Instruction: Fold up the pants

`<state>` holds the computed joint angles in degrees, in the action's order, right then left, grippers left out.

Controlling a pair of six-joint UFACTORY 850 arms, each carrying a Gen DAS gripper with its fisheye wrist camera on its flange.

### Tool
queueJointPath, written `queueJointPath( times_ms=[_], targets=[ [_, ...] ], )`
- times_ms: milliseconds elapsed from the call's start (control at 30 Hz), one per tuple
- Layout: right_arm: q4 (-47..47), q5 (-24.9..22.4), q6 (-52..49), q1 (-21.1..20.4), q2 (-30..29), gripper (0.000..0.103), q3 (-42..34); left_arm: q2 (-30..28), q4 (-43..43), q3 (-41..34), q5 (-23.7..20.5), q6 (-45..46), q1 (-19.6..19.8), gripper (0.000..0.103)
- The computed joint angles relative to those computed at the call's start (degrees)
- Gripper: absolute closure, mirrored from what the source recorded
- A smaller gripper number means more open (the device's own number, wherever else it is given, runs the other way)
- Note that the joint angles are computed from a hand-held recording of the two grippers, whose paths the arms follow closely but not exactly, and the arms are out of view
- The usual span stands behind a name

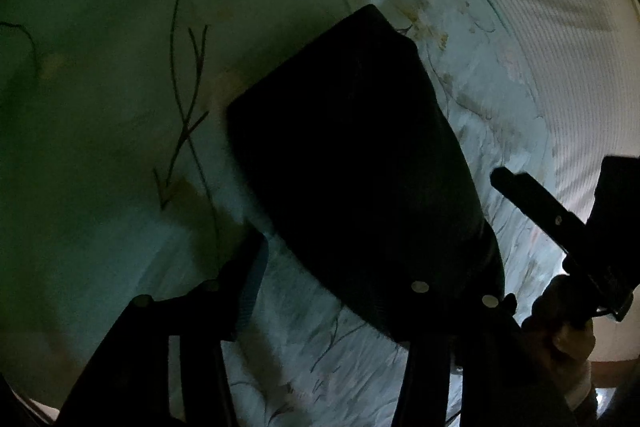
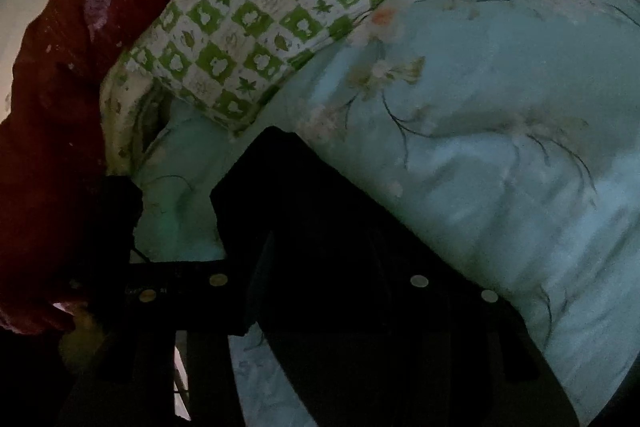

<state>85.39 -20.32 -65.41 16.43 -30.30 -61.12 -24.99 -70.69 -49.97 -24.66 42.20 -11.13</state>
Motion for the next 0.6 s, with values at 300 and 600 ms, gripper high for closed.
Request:
queueJointPath(
  times_ms=[300,600],
  targets=[
    [-15.28,-2.67,11.5,0.01,-7.44,0.055,-9.07,-2.93,-1.59,-2.51,-0.71,0.7,0.37,0.052],
    [-28.08,-7.98,20.3,0.67,-15.38,0.055,-19.66,-3.82,-4.3,-3.46,0.53,2.13,0.05,0.066]
  ],
)
